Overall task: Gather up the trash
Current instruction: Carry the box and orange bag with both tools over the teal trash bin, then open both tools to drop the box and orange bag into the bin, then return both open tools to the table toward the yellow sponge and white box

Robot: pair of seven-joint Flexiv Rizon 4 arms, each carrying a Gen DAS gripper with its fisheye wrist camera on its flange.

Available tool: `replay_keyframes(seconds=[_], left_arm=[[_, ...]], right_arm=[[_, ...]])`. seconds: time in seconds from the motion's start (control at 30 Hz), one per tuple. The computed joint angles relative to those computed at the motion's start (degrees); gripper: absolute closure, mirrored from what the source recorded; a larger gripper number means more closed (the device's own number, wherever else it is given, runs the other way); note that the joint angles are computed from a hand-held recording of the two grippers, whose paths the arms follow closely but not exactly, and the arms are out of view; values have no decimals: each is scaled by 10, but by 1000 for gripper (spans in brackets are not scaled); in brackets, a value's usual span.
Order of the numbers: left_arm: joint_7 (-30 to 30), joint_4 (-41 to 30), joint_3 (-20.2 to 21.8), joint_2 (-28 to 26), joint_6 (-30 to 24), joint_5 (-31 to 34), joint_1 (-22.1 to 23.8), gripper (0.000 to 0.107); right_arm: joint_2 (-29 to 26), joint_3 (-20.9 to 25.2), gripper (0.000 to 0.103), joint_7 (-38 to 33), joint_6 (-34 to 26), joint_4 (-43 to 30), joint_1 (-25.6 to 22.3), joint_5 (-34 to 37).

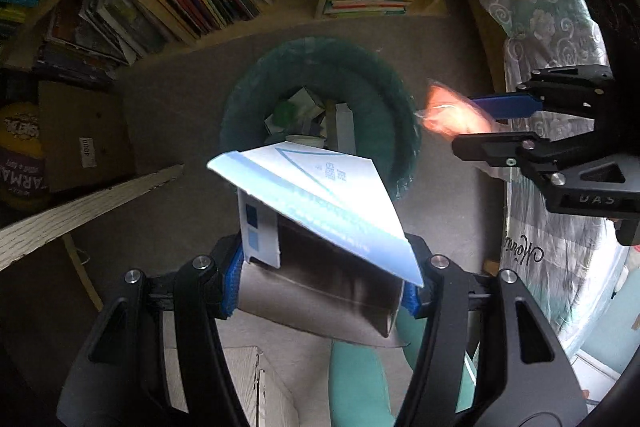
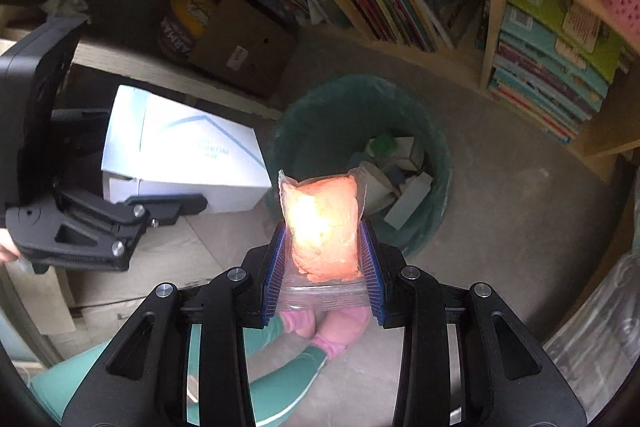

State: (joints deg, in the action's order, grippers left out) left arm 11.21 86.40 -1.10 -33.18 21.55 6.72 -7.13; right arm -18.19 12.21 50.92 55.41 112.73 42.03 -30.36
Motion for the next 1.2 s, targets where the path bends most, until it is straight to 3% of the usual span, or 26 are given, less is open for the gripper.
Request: replay_keyframes(seconds=[0.27, 0.3, 0.33, 0.37, 0.43, 0.77, 1.0, 1.1, 1.2], left_arm=[[1, 19, 1, -8, 39, 8, -2, 49], [4, 25, 0, -7, 47, 8, -1, 49], [8, 33, 0, -5, 62, 8, 0, 47], [11, 31, 0, -6, 63, 9, 0, 41], [15, 38, -3, -5, 77, 3, 2, 35], [15, 16, -5, 3, 40, -20, 6, 32], [22, -9, -6, 37, -45, -43, 17, 32], [54, -30, -10, 66, -109, -61, 33, 31], [96, -74, -13, 89, -194, -89, 54, 23]], right_arm=[[-5, -11, 64, 22, 15, 20, 1, -21], [-6, -12, 58, 28, 13, 20, 3, -24], [-5, -12, 45, 35, 7, 20, 5, -27], [-3, -14, 41, 45, 2, 22, 7, -33], [0, -12, 39, 56, -7, 24, 7, -38], [23, 7, 39, 74, -49, 20, 3, -38], [57, 25, 38, 66, -135, -23, 8, -28], [70, 36, 37, 24, -203, -71, 11, -15], [82, 42, 33, -31, -269, -126, 14, -10]])
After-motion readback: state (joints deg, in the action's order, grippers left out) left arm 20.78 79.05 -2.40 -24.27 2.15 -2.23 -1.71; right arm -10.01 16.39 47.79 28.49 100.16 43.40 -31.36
